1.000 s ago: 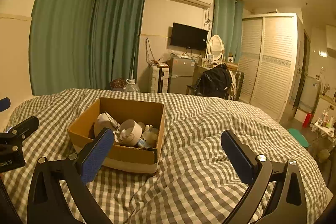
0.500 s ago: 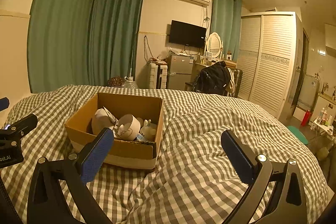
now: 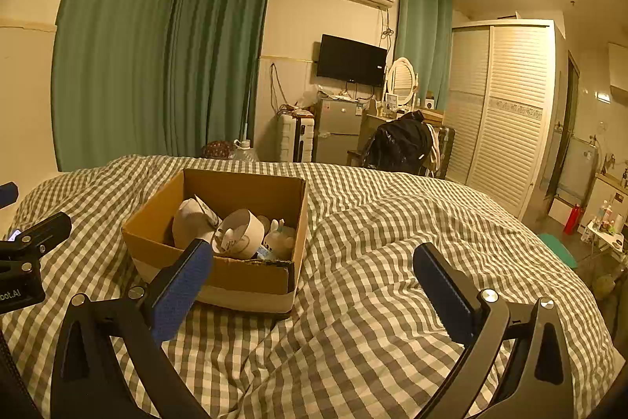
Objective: Organize objects
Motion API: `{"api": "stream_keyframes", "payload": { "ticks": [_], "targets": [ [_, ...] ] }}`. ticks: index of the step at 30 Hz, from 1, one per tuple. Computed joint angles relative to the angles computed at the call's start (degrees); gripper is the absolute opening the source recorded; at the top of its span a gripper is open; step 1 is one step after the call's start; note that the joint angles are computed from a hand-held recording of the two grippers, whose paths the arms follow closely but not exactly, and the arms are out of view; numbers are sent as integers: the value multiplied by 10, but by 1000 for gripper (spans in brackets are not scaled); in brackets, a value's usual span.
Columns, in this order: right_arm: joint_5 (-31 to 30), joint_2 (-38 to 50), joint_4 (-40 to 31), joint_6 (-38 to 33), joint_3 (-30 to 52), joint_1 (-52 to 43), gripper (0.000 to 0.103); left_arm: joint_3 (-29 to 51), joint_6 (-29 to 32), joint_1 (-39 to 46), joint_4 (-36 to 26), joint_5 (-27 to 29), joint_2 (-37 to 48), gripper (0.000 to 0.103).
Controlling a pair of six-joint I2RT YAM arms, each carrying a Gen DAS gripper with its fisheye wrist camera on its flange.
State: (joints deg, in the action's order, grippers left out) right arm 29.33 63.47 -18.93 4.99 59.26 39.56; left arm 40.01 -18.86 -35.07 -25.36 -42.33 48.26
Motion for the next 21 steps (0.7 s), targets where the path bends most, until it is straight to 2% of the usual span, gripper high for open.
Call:
{"api": "stream_keyframes", "payload": {
  "ticks": [13,21],
  "targets": [
    [-1,4,-5,4,2,2,102,-2,12,1,6,16,-4,103],
    [-2,6,-6,5,3,3,102,-3,15,-14,8,-1,0,103]
  ]
}}
